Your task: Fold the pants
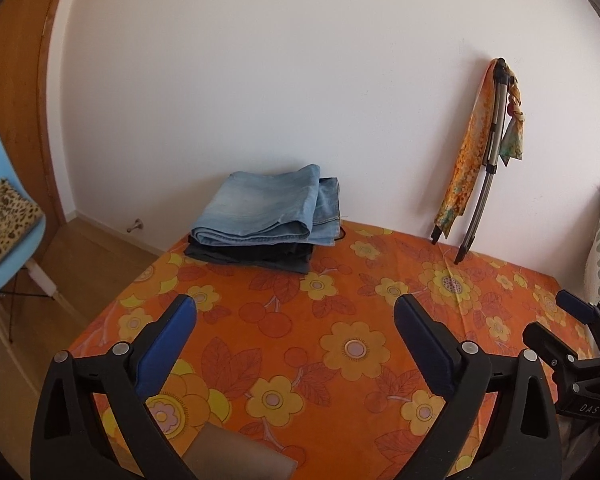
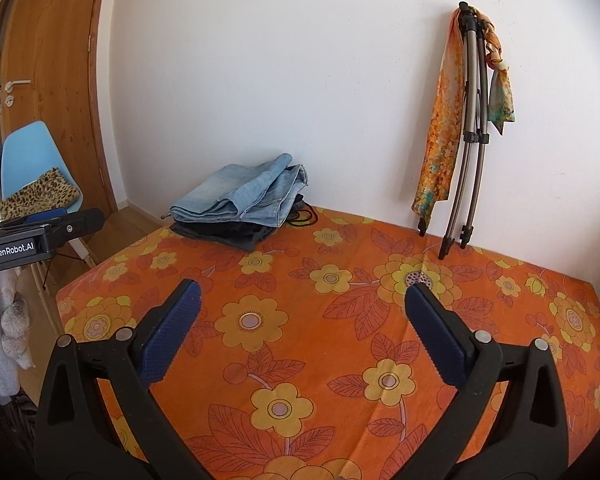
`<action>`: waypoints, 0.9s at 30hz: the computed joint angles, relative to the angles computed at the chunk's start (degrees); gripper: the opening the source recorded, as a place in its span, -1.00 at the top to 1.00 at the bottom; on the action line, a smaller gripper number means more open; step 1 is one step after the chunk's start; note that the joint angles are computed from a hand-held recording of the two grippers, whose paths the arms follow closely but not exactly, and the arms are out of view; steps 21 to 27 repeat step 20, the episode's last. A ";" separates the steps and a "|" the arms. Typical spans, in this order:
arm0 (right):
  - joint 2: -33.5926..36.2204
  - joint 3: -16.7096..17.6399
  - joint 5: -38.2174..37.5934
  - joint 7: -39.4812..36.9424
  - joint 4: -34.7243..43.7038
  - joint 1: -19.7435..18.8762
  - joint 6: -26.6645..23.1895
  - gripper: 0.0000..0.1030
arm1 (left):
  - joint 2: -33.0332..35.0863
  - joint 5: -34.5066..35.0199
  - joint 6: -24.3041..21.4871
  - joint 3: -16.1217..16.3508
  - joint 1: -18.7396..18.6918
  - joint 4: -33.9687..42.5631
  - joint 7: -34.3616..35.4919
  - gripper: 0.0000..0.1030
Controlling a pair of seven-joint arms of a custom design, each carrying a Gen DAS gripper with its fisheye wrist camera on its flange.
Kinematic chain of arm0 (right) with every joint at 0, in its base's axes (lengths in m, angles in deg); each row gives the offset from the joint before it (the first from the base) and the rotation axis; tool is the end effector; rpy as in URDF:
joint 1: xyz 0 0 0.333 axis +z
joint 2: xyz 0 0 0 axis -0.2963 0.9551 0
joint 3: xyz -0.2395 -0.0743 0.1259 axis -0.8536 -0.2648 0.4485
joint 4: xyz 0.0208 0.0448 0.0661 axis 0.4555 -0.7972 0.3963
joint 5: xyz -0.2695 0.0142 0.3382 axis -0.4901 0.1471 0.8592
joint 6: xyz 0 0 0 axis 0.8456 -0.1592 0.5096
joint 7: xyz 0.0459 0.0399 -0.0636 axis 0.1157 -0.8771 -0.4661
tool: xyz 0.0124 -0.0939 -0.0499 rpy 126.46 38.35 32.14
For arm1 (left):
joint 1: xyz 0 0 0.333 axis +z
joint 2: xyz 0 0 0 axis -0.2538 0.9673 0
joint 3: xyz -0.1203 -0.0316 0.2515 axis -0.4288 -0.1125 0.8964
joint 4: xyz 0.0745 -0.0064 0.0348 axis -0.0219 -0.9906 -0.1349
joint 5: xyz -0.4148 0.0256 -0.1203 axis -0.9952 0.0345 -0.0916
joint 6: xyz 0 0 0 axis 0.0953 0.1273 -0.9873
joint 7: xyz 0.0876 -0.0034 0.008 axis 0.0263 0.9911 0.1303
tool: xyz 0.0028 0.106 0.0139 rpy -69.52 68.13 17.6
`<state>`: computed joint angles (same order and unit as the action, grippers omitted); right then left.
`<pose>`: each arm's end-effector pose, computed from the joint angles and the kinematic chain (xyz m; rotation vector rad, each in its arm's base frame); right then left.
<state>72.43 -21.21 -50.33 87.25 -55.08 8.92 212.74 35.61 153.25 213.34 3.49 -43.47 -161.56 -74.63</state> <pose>0.5947 0.3613 0.5817 -1.9260 1.1659 -0.5736 0.5332 -0.4324 0.5574 -1.8257 1.2497 -0.8541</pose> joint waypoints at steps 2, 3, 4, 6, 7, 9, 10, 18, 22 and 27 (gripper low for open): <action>-0.18 -0.46 -2.43 1.04 -0.50 0.51 0.17 -1.00 | 0.88 -0.34 -0.59 -0.09 -0.22 0.89 0.42 -0.97; -0.27 -0.44 -2.77 1.09 -0.74 0.53 0.39 -1.00 | 1.52 -0.93 -0.81 -0.10 -0.31 1.61 1.31 -0.97; -0.41 -0.21 -2.33 0.49 -1.01 0.39 0.46 -1.00 | 2.05 -1.58 -1.03 -0.07 -0.46 2.19 2.15 -0.97; -0.41 0.04 -1.78 -0.16 -1.27 0.27 0.42 -1.00 | 2.62 -2.06 -1.19 0.17 -0.88 2.66 2.99 -0.97; -0.43 0.04 -1.95 -0.23 -1.38 0.31 0.29 -1.00 | 2.88 -1.96 -1.54 0.29 -1.16 2.93 3.29 -0.97; -0.26 -0.04 -2.67 -0.18 -1.39 0.49 0.02 -1.00 | 3.32 -2.02 -2.14 0.52 -1.60 3.40 4.12 -0.97; -0.19 -0.02 -2.80 -0.25 -1.37 0.54 -0.14 -1.00 | 3.45 -2.05 -2.45 0.64 -1.78 3.54 4.23 -0.97; 0.33 0.35 -0.48 -1.78 -0.83 0.43 -0.63 -1.00 | 3.13 -2.46 -2.32 1.07 -1.86 2.87 4.25 -0.97; 0.42 0.28 -0.46 -1.73 -0.78 0.52 -0.60 -1.00 | 3.31 -2.51 -2.89 1.10 -1.87 2.98 4.51 -0.97; 0.42 0.28 -0.46 -1.73 -0.78 0.52 -0.60 -1.00 | 3.31 -2.51 -2.89 1.10 -1.87 2.98 4.51 -0.97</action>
